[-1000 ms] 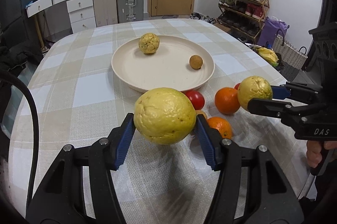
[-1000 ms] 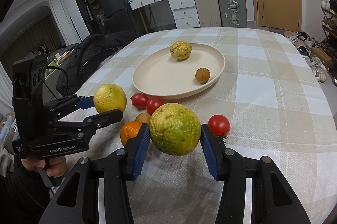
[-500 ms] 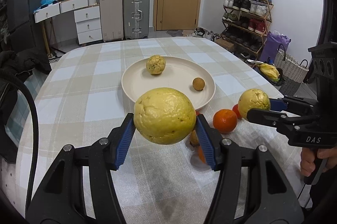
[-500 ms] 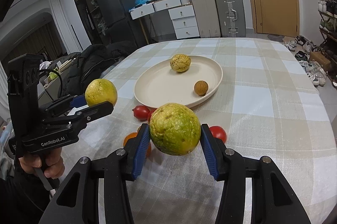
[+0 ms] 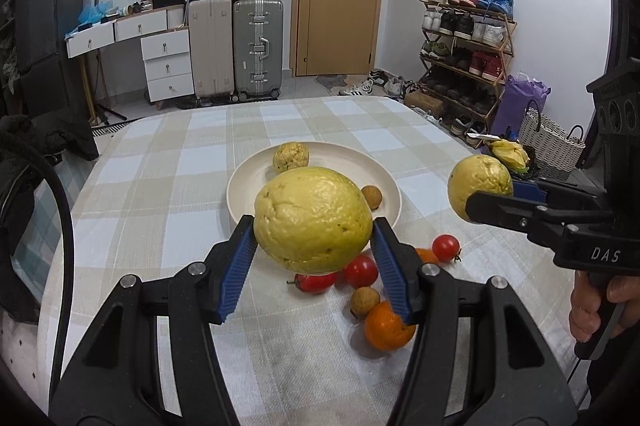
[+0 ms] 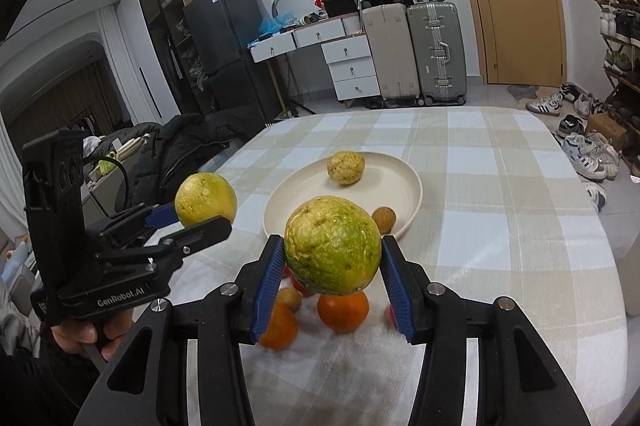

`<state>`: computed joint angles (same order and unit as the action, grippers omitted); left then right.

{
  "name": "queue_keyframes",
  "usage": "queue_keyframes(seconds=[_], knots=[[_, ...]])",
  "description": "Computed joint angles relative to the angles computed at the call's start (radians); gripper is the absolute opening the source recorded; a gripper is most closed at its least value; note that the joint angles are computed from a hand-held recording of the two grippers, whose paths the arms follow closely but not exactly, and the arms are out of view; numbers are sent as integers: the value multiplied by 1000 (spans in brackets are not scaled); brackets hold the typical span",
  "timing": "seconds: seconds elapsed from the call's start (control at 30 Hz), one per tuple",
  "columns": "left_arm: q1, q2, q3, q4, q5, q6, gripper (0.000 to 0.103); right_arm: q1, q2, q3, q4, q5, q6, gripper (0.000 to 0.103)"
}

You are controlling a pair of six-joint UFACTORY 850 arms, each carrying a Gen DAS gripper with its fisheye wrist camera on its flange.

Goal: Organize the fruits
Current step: 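Carry both held fruits over the cream plate and lower them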

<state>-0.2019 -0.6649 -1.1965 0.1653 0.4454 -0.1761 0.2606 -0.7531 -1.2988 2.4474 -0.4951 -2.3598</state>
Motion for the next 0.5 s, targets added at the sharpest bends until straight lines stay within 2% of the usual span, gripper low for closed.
queue_keyframes(seconds=[0.27, 0.5], knots=[[0, -15, -45, -29, -36, 14, 56, 9, -29, -71, -20, 27, 52, 49], [0, -56, -109, -75, -71, 48, 56, 12, -83, -157, -128, 62, 176, 49]])
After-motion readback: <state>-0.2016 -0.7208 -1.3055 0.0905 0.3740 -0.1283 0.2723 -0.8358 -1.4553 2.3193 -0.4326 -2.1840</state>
